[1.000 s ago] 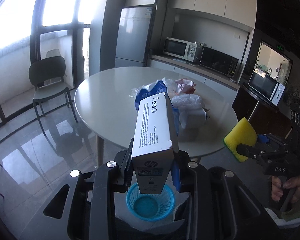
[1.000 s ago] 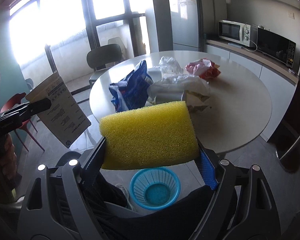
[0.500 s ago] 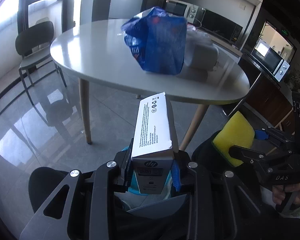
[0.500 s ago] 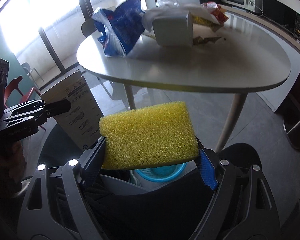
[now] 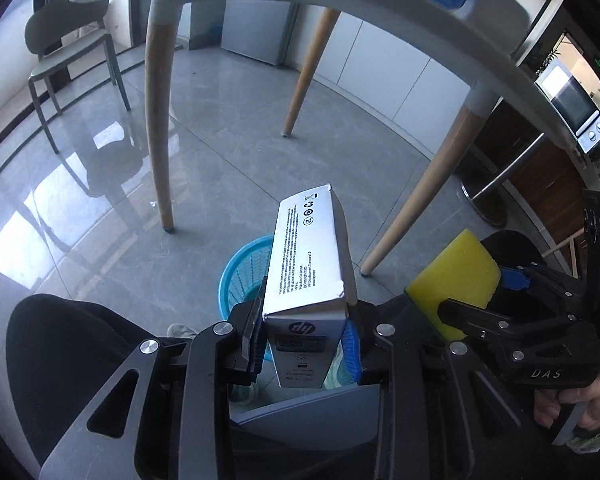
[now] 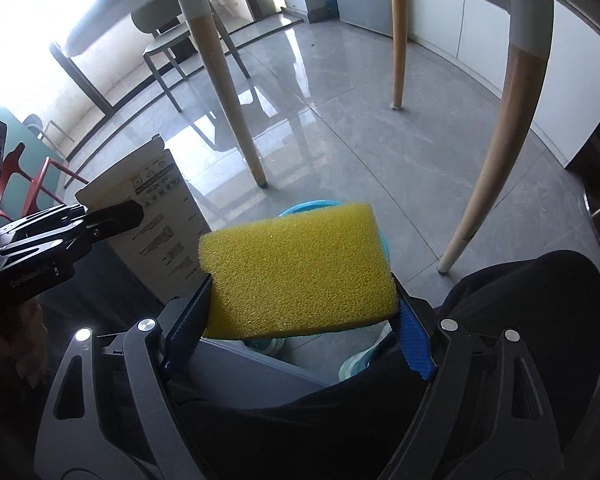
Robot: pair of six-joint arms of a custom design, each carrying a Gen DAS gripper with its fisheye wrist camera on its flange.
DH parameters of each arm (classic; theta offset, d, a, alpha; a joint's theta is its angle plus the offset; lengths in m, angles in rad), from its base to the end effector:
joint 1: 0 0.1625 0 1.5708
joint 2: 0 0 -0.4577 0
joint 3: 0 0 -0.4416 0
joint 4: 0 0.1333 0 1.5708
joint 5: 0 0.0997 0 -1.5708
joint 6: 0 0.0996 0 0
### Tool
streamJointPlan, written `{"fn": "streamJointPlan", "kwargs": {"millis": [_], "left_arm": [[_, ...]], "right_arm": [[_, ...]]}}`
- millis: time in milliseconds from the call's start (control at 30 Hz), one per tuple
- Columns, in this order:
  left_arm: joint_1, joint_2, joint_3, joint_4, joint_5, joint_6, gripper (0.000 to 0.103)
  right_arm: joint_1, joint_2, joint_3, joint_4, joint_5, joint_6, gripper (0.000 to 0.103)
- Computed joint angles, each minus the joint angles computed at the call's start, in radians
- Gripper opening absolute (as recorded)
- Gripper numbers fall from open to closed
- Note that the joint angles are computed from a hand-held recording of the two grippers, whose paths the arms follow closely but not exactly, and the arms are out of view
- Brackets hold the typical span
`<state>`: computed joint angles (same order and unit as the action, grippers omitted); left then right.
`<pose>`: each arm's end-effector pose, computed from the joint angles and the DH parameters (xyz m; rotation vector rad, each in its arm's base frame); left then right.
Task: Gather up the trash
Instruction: 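Carry the white box and yellow sponge down over the blue wastebasket with both tools, then open the left tool to drop the box while the right tool drops the sponge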
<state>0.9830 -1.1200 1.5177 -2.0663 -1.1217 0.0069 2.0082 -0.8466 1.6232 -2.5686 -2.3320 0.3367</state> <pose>-0.2493 -0.6925 0.3239 0.7686 2.6122 -0.3058 0.3683 -0.6351 0.1474 0.0146 -2.4479 0.6208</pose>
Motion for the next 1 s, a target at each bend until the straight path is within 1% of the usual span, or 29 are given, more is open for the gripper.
{"fn": "streamJointPlan", "kwargs": {"millis": [100,267,433,667,800,1000], "left_arm": [[0.015,0.028,-0.025,0.029,-0.002,-0.022,0.03],[0.04,0.071,-0.064,0.078,-0.019,-0.082,0.03],[0.047,0.106,-0.076,0.088,0.022,-0.086,0.03],[0.064,0.159,-0.121,0.129,0.029,-0.109,0.03],[0.076,0.188,-0.154,0.168,0.025,-0.126,0.03],[0.084,0.219,-0.183,0.192,0.029,-0.124,0.03]], "right_arm": [[-0.013,0.015,-0.028,0.05,0.002,0.022,0.078],[-0.054,0.035,-0.047,0.081,0.031,0.056,0.078],[-0.088,0.059,-0.069,0.117,0.054,0.084,0.078],[-0.132,0.1,-0.108,0.162,0.061,0.12,0.078],[-0.154,0.112,-0.13,0.225,0.087,0.182,0.078],[-0.179,0.131,-0.154,0.254,0.119,0.221,0.079]]}}
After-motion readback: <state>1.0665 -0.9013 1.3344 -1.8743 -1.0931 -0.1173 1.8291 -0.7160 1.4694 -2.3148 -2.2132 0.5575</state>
